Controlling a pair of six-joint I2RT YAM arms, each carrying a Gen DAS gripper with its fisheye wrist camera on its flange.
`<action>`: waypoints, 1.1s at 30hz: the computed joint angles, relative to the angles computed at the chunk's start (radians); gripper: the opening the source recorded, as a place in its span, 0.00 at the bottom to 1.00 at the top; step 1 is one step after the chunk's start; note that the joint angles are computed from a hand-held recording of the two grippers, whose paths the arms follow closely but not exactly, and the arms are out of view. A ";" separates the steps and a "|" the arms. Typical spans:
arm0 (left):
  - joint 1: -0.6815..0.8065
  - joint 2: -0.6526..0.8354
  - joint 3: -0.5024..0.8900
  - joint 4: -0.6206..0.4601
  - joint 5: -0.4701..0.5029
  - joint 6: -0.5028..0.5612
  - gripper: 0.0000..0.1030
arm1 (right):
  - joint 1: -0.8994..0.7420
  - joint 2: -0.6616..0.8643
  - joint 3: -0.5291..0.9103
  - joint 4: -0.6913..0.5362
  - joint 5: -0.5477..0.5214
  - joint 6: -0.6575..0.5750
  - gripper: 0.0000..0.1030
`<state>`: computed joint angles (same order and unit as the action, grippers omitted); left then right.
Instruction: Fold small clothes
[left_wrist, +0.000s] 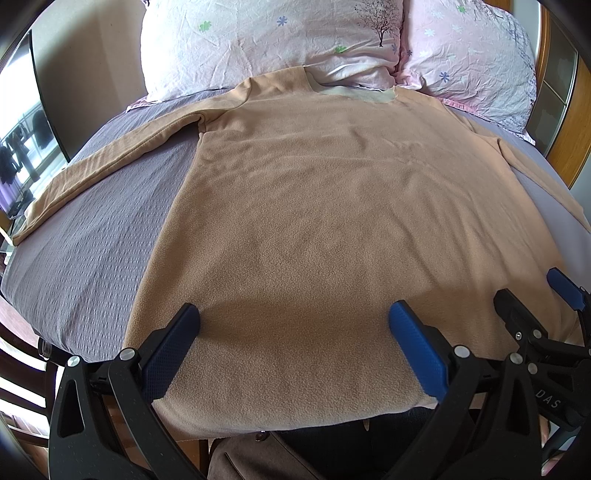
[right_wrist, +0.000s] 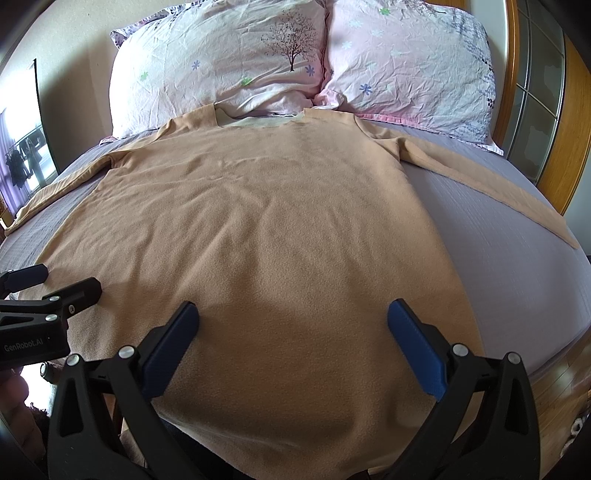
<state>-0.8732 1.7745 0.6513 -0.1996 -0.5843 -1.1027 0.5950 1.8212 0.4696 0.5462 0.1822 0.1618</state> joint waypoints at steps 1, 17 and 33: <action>0.000 0.000 0.000 0.000 0.000 0.000 0.99 | 0.000 0.000 0.000 0.001 0.000 0.000 0.98; -0.002 0.002 -0.002 0.007 -0.009 0.002 0.99 | -0.006 0.014 -0.013 0.056 -0.027 -0.032 0.98; -0.053 -0.008 -0.101 0.196 -0.139 0.033 0.99 | -1.009 0.271 0.788 -0.578 -0.565 0.328 0.60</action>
<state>-0.9263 1.7668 0.5498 -0.0034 -0.7229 -1.0693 -0.4141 2.0925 1.2578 -0.0319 -0.3823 0.4899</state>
